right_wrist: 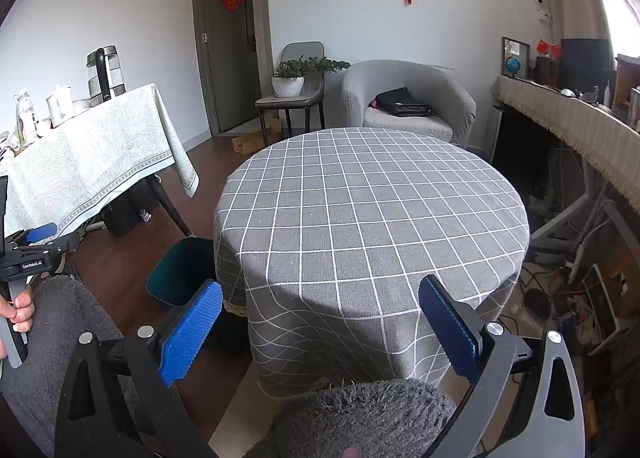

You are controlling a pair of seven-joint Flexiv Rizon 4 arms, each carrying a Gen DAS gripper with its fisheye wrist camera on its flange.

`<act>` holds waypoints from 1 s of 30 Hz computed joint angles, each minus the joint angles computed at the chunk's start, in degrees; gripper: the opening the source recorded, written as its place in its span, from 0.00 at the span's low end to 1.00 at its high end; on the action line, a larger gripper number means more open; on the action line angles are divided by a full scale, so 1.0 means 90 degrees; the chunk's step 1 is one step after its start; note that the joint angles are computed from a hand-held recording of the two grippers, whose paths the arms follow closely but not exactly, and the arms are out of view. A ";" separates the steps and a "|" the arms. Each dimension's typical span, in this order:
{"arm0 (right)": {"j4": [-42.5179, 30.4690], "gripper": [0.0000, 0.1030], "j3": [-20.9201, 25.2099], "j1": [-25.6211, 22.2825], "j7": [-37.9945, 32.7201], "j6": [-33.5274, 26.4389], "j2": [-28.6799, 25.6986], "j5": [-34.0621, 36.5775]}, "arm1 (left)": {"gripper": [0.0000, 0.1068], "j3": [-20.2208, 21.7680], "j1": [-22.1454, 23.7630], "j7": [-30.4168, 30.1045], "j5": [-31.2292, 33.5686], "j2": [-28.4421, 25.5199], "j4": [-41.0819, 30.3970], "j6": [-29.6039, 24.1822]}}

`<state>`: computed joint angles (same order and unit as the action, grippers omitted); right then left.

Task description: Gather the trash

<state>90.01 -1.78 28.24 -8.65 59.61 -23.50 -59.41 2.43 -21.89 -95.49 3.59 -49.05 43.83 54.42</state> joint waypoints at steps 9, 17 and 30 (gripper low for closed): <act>-0.0002 0.97 0.0020 0.0005 -0.0003 -0.0037 -0.0003 0.0040 | 0.93 -0.0001 0.0000 0.0000 0.0010 0.0015 0.0039 0.0045; -0.0014 0.97 0.0015 0.0017 0.0002 -0.0050 -0.0016 0.0061 | 0.93 0.0013 -0.0014 -0.0013 0.0036 0.0023 0.0050 0.0053; -0.0010 0.97 0.0021 0.0032 -0.0040 -0.0099 -0.0031 0.0085 | 0.93 0.0001 0.0001 -0.0030 0.0013 0.0033 0.0066 0.0043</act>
<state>89.92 -1.59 28.53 -9.01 58.72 -23.78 -58.64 2.44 -21.88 -95.76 3.71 -48.76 44.43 54.80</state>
